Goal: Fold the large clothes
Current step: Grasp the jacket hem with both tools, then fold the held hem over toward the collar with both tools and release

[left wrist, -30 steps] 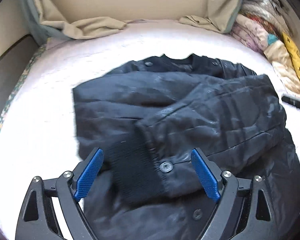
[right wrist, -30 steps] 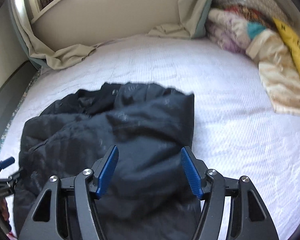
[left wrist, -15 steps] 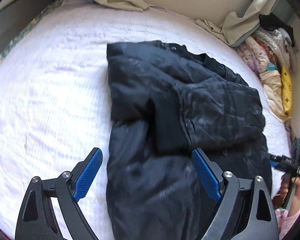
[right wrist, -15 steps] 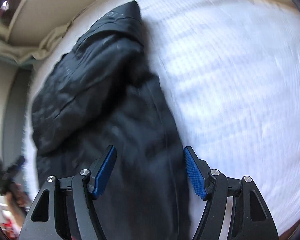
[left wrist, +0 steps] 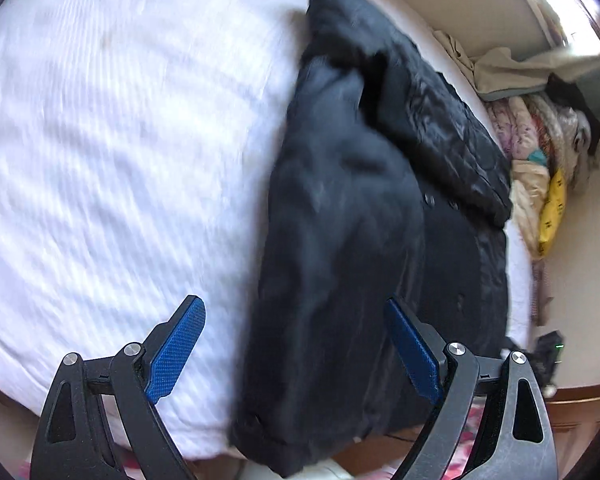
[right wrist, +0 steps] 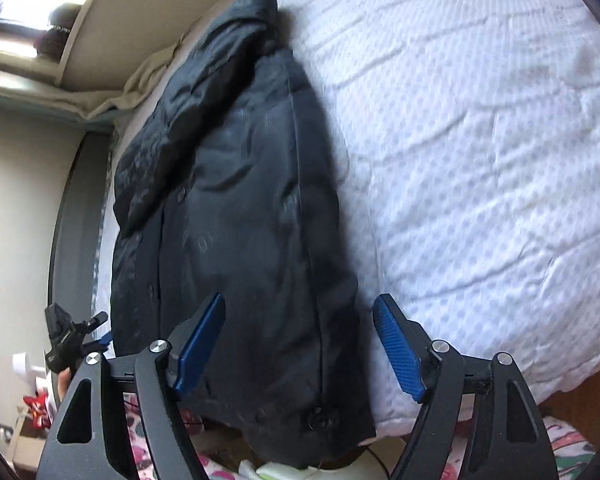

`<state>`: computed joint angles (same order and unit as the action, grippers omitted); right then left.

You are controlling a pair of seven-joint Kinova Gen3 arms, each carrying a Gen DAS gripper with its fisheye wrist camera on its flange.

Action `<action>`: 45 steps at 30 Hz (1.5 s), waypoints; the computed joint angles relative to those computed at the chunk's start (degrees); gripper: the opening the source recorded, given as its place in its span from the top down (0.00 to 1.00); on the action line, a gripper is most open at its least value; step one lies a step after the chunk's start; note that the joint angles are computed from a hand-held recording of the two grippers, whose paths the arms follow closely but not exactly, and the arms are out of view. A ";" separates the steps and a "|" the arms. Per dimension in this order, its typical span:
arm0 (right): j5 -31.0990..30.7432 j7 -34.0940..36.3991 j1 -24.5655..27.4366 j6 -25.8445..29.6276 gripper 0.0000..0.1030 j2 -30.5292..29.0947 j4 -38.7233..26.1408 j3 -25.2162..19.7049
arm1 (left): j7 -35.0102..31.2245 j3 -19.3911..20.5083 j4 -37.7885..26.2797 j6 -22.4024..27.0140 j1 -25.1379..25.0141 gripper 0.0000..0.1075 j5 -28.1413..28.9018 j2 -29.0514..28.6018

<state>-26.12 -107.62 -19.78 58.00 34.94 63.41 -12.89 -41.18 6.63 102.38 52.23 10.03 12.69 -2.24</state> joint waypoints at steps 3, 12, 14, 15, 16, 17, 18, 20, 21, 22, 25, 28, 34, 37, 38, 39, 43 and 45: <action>-1.42 1.02 0.66 -1.25 0.27 -0.61 2.10 -0.89 | -5.73 -1.89 5.50 -6.05 0.57 0.14 6.99 -2.06; -1.93 1.90 -0.85 3.76 0.29 1.12 -0.75 -1.24 | -20.62 -4.29 11.52 -11.46 1.68 0.26 22.79 -2.76; -3.52 2.23 -0.15 4.32 0.42 2.08 -1.53 -1.89 | -22.86 -1.29 11.31 -10.52 -2.16 0.33 24.43 -2.52; -5.41 2.44 0.84 4.93 0.45 3.10 -2.04 -2.69 | -24.31 -1.38 12.10 -10.89 -2.64 0.44 26.64 -2.53; -7.02 2.43 1.56 5.43 0.49 4.05 -2.61 -3.24 | -25.20 -2.53 12.96 -11.18 -2.06 0.58 28.97 -2.52; -8.17 2.68 2.07 5.63 0.51 4.59 -2.76 -3.61 | -26.17 -4.63 13.68 -11.39 -0.41 0.65 31.31 -2.32; -9.51 2.96 2.70 6.33 0.52 5.56 -3.44 -4.14 | -27.10 -5.92 14.43 -11.77 0.60 0.71 33.64 -2.11; -10.93 3.62 2.99 7.52 0.67 7.04 -4.91 -4.65 | -30.42 -5.95 14.60 -11.72 -0.07 0.75 36.60 -1.41; -11.28 4.01 2.85 8.33 0.73 7.84 -6.10 -4.83 | -30.94 -4.38 14.33 -11.63 -1.47 0.77 36.69 -1.35; -11.23 4.15 2.36 8.93 0.81 8.42 -7.41 -4.75 | -31.01 -3.86 13.87 -11.54 -1.82 0.79 36.44 -1.39; -10.63 4.55 1.34 9.78 0.89 8.52 -9.50 -4.27 | -31.84 -3.58 13.47 -11.89 -1.99 0.82 36.85 -2.20; -11.29 5.34 1.79 9.91 0.90 7.97 -9.88 -4.51 | -29.57 -3.23 13.49 -12.43 -1.91 0.83 34.99 -4.41; -11.64 8.17 2.60 12.43 0.91 6.89 -11.14 -4.72 | -27.65 -3.63 13.34 -12.44 0.19 0.84 33.34 -7.84; -12.24 9.32 3.62 13.68 0.91 5.75 -9.62 -4.66 | -25.67 -3.20 13.61 -12.09 1.11 0.84 32.71 -9.51; -12.75 10.04 4.24 13.65 0.91 5.12 -8.37 -4.74 | -24.94 -3.16 14.03 -12.38 1.44 0.84 32.77 -10.21; -13.53 10.84 4.82 13.50 0.91 4.57 -7.21 -4.97 | -24.44 -3.12 13.87 -12.93 1.78 0.84 32.92 -10.05; -17.24 14.98 6.91 10.87 0.91 2.90 -4.24 -5.65 | -28.26 -6.42 14.56 -14.37 3.09 0.84 37.91 -10.32; -18.80 16.30 7.17 9.17 0.91 3.39 -5.40 -5.78 | -32.15 -8.28 13.83 -14.00 2.74 0.84 40.35 -9.89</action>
<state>-44.92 -91.32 -12.61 67.17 38.33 58.01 -18.67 -73.32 -1.65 116.21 38.22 12.78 53.04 -12.13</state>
